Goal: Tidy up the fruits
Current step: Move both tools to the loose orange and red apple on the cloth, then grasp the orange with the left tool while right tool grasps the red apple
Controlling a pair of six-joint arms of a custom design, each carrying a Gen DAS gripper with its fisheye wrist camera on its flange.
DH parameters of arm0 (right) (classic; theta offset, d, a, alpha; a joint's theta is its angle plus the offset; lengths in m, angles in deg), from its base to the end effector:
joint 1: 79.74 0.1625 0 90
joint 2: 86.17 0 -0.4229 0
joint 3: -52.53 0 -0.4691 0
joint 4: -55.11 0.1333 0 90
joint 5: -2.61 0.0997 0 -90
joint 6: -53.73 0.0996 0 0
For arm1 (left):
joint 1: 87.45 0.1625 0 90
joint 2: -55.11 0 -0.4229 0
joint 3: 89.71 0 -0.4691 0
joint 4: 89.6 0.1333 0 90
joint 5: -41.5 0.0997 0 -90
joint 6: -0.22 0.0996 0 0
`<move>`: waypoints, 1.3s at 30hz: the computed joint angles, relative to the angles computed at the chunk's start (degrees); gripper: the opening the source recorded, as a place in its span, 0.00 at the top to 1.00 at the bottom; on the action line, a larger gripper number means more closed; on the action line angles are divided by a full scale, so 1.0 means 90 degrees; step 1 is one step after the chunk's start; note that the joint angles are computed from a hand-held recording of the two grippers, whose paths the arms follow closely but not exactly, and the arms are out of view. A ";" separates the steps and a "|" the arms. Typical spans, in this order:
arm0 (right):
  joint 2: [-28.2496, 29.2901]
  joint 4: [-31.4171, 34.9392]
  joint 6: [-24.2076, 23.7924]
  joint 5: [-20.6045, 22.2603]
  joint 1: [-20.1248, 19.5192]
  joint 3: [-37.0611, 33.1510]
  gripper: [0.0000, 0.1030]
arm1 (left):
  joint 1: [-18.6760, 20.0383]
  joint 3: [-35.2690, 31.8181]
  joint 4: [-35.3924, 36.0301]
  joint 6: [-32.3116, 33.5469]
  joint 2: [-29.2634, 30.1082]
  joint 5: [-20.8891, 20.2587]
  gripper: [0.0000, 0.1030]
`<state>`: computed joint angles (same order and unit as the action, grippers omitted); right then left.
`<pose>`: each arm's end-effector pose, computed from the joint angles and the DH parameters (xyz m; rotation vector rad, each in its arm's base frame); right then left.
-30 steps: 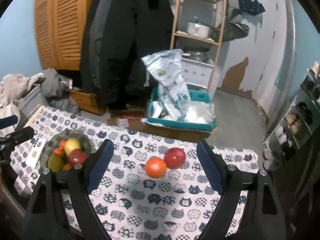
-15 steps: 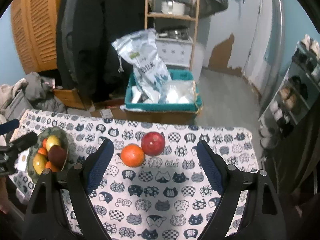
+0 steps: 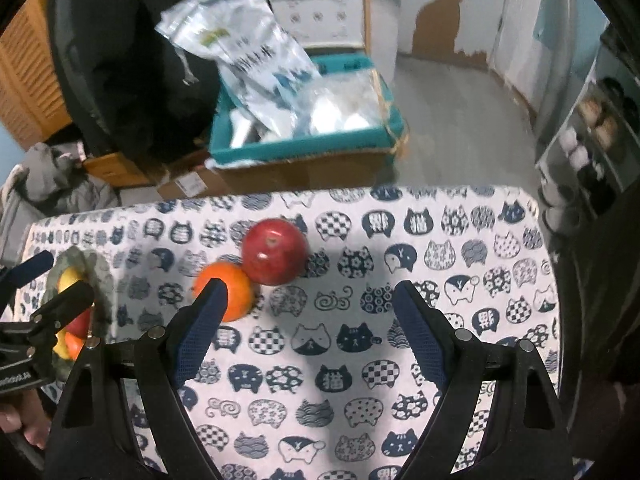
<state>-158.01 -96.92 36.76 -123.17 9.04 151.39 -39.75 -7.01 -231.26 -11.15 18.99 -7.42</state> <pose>0.0606 -0.6792 0.3422 0.0857 -2.3792 0.6168 -0.3712 -0.7033 0.0051 0.6242 2.4115 -0.5199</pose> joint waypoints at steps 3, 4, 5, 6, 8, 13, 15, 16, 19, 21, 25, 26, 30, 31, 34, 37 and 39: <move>0.0111 0.0348 0.0229 0.0007 -0.0144 -0.0178 0.18 | 0.0067 -0.0295 0.0261 0.0014 0.0285 -0.0061 0.04; 0.0149 0.0452 0.0265 -0.0015 -0.0170 -0.0234 0.18 | 0.0084 -0.0381 0.0369 0.0000 0.0363 -0.0030 0.04; 0.0205 0.0558 0.0283 -0.0061 -0.0202 -0.0299 0.18 | 0.0103 -0.0485 0.0485 0.0012 0.0463 -0.0024 0.04; 0.0253 0.0600 0.0285 -0.0099 -0.0221 -0.0352 0.18 | 0.0120 -0.0560 0.0552 0.0018 0.0546 -0.0021 0.04; 0.0330 0.0657 0.0296 -0.0174 -0.0255 -0.0421 0.18 | 0.0160 -0.0705 0.0697 -0.0005 0.0689 -0.0046 0.04; 0.0481 0.0857 0.0423 -0.0251 -0.0353 -0.0576 0.18 | 0.0260 -0.1033 0.0991 -0.0002 0.1006 -0.0245 0.04; 0.0516 0.0913 0.0496 -0.0215 -0.0392 -0.0615 0.18 | 0.0297 -0.1132 0.1036 0.0013 0.1108 -0.0368 0.04; 0.0528 0.0915 0.0525 -0.0193 -0.0412 -0.0623 0.18 | 0.0315 -0.1210 0.1121 -0.0011 0.1175 -0.0403 0.04; 0.0558 0.0918 0.0546 -0.0168 -0.0452 -0.0645 0.18 | 0.0373 -0.1426 0.1332 -0.0082 0.1358 -0.0466 0.04; 0.0568 0.0921 0.0583 -0.0129 -0.0485 -0.0658 0.18 | 0.0404 -0.1522 0.1410 -0.0082 0.1443 -0.0507 0.04; 0.0592 0.0957 0.0654 -0.0035 -0.0544 -0.0687 0.18 | 0.0469 -0.1692 0.1501 -0.0097 0.1599 -0.0678 0.04; 0.0602 0.0965 0.0661 -0.0009 -0.0557 -0.0695 0.18 | 0.0486 -0.1744 0.1546 -0.0106 0.1643 -0.0712 0.04; 0.0652 0.0991 0.0685 0.0035 -0.0581 -0.0732 0.18 | 0.0553 -0.1892 0.1674 -0.0150 0.1761 -0.0887 0.16; 0.0669 0.1006 0.0686 0.0044 -0.0581 -0.0746 0.18 | 0.0583 -0.1930 0.1712 -0.0162 0.1780 -0.1009 0.22; 0.0714 0.1026 0.0685 0.0079 -0.0584 -0.0785 0.18 | 0.0666 -0.2018 0.1787 -0.0215 0.1828 -0.1349 0.32; 0.0778 0.1057 0.0700 0.0122 -0.0581 -0.0841 0.17 | 0.0668 -0.1950 0.1670 -0.0211 0.1798 -0.1407 0.34; 0.0825 0.1081 0.0683 0.0170 -0.0570 -0.0885 0.17 | 0.0646 -0.1904 0.1660 -0.0193 0.1770 -0.1314 0.34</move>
